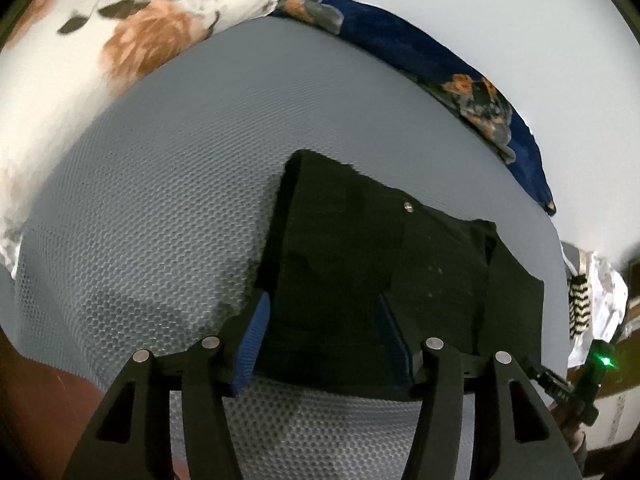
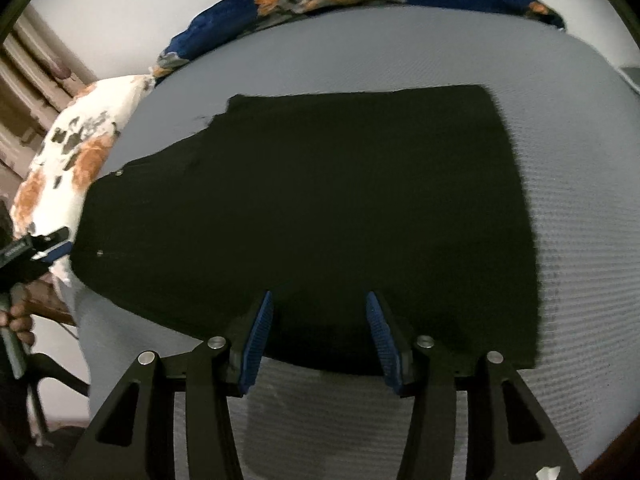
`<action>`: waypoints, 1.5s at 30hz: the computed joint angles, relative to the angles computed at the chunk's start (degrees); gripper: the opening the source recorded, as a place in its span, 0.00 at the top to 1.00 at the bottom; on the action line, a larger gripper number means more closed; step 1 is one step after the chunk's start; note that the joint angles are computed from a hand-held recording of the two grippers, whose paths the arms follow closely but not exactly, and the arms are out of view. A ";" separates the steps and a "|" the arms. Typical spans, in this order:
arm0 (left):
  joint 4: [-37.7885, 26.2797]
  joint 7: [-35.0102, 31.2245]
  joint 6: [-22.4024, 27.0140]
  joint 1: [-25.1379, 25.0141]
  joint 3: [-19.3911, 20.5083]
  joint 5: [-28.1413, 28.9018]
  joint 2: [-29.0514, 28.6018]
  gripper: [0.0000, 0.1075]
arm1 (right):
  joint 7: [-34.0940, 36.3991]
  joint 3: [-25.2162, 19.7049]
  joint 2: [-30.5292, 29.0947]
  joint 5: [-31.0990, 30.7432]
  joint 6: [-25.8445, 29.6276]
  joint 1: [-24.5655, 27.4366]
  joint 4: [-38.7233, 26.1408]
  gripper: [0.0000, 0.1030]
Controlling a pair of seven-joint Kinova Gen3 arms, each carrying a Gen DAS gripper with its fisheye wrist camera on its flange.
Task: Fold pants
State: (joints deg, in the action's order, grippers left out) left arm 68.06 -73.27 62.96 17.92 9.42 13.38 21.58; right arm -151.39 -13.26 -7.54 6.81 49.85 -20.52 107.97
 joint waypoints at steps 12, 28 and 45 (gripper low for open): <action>-3.36 -4.89 5.50 -5.80 1.54 7.95 5.60 0.48 | 5.59 2.07 6.37 -4.94 -1.13 -2.56 -5.98 0.50; -8.87 -17.33 11.71 -13.26 5.22 20.24 14.65 0.48 | -0.47 2.83 6.66 -1.15 3.60 -1.54 -10.36 0.49; -18.62 -23.98 20.09 -17.07 8.26 30.88 25.64 0.48 | -0.73 4.61 13.37 2.66 10.47 -4.54 -21.47 0.49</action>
